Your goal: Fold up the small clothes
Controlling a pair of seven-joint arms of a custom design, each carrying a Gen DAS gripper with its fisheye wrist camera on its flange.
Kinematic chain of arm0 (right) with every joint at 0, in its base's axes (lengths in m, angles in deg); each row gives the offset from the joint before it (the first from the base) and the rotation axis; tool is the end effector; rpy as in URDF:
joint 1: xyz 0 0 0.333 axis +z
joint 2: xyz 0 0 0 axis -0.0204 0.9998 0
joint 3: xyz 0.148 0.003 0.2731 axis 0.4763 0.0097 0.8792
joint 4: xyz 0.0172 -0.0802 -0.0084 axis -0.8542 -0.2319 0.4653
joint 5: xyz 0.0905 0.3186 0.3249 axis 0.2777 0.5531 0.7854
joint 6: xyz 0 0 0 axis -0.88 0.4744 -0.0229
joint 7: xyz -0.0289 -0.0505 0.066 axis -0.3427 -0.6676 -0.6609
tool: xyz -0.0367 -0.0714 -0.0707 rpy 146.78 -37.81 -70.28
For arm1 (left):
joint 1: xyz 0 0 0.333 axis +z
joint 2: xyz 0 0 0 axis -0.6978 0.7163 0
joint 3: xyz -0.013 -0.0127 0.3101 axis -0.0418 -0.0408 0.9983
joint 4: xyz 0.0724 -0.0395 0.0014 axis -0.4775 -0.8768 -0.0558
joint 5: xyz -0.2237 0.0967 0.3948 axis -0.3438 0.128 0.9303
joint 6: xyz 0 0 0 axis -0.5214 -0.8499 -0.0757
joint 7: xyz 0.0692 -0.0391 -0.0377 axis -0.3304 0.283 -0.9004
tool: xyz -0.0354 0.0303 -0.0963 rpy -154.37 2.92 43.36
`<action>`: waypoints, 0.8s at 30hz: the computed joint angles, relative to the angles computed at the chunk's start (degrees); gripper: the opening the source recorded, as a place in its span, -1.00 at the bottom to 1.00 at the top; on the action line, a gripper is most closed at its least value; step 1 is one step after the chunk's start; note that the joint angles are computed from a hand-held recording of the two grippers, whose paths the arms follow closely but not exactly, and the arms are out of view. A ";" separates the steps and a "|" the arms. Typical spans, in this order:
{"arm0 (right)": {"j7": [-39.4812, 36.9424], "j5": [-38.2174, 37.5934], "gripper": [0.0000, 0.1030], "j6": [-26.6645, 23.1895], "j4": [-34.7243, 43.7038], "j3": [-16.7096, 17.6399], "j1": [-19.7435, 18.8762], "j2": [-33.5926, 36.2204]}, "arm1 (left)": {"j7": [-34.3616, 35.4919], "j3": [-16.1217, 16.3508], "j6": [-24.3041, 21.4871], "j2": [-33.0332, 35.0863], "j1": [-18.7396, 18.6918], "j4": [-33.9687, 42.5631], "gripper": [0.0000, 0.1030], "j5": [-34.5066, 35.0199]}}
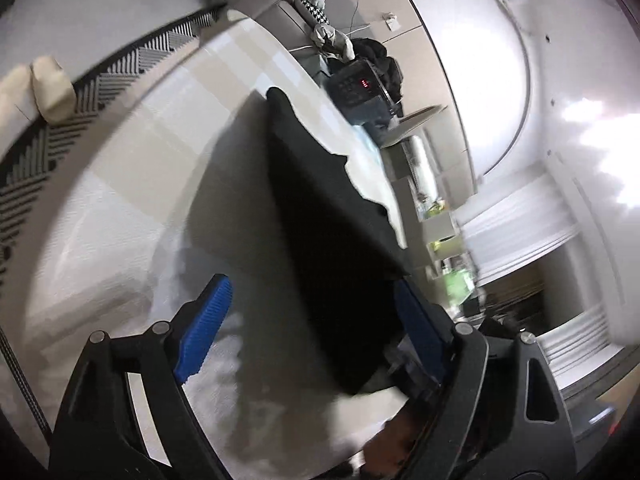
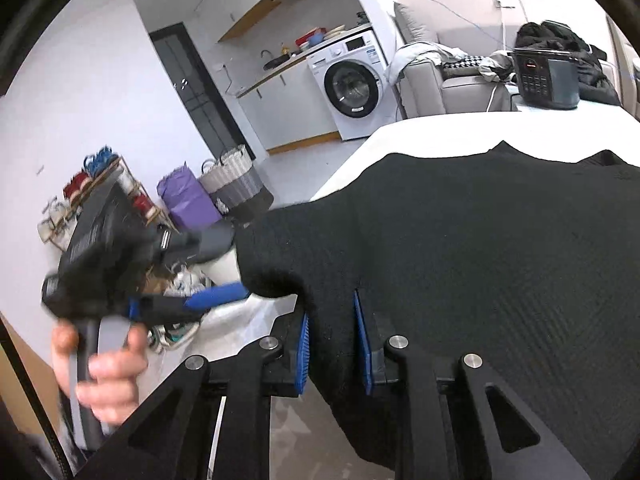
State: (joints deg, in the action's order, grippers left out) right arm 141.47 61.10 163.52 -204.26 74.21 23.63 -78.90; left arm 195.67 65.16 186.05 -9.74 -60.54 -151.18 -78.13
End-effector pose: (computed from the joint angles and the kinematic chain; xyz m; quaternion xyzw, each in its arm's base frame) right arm 0.3654 0.1321 0.4464 -0.6133 0.6444 -0.1391 0.4350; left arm 0.5237 -0.2374 0.4482 0.6065 -0.6027 0.4736 0.2114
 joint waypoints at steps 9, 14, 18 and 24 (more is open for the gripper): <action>-0.06 -1.56 -0.62 -0.85 -0.48 2.26 -1.04 -0.65 | -4.79 -2.78 -4.73 10.78 1.37 10.89 0.57 6.64; -0.90 -1.28 -0.68 0.06 -0.78 0.54 0.72 -1.13 | -5.74 -5.04 -5.76 16.96 2.64 15.76 0.09 5.79; -2.32 -0.74 -0.69 0.22 -1.22 -0.94 2.18 -1.69 | -8.34 -6.92 -1.27 19.08 2.76 17.46 -0.74 8.83; -4.78 0.47 -0.51 -4.49 -2.27 -3.32 2.36 -5.34 | -11.59 -8.60 4.72 18.51 1.57 18.23 -0.81 15.52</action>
